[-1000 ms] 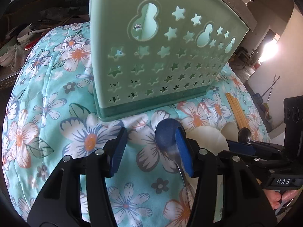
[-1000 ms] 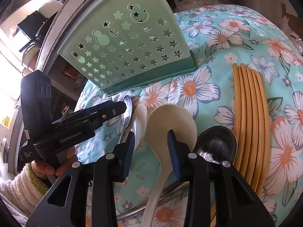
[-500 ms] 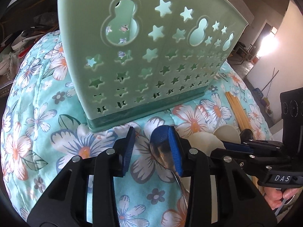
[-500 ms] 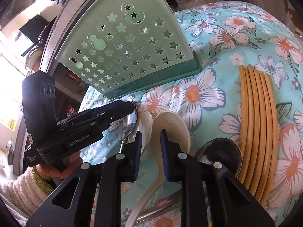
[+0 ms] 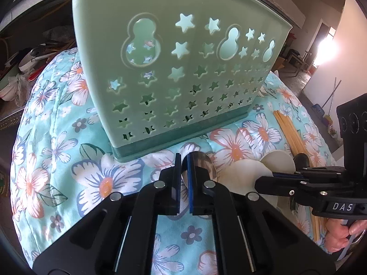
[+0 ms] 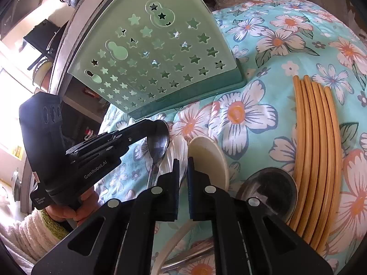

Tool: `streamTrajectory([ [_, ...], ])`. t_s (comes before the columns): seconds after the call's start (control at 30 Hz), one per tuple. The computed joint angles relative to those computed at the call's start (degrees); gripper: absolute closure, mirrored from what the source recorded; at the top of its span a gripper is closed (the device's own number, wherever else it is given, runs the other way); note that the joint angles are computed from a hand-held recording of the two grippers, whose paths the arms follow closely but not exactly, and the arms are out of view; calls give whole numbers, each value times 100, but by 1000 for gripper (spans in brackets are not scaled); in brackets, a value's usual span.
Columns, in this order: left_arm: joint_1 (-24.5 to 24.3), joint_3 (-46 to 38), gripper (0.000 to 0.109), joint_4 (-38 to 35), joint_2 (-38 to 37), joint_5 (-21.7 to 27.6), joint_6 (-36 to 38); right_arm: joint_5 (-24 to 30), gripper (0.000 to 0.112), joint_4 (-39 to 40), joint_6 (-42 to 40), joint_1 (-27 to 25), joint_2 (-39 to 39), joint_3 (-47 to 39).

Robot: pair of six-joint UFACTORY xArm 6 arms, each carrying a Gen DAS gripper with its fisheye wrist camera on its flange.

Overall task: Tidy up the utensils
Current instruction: 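Grasp a white plastic spoon with the right tool while the left tool grasps a metal spoon, then lift the white spoon with the right tool while the left tool lifts the metal spoon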

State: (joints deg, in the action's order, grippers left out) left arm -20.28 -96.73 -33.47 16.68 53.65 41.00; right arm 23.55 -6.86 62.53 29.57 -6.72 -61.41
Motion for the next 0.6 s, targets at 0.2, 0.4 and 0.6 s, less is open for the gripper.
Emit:
streamTrajectory([
  [0.2, 84, 127, 108, 19, -144, 26, 64, -15, 108, -107, 156, -6, -225, 199],
  [0.4, 188, 262, 108, 9, -326, 39, 55, -3, 108, -275, 315, 0, -380, 290],
  [0.6, 362, 430, 108, 1, -560, 7, 66, 23, 108, -512, 513, 28, -537, 344],
])
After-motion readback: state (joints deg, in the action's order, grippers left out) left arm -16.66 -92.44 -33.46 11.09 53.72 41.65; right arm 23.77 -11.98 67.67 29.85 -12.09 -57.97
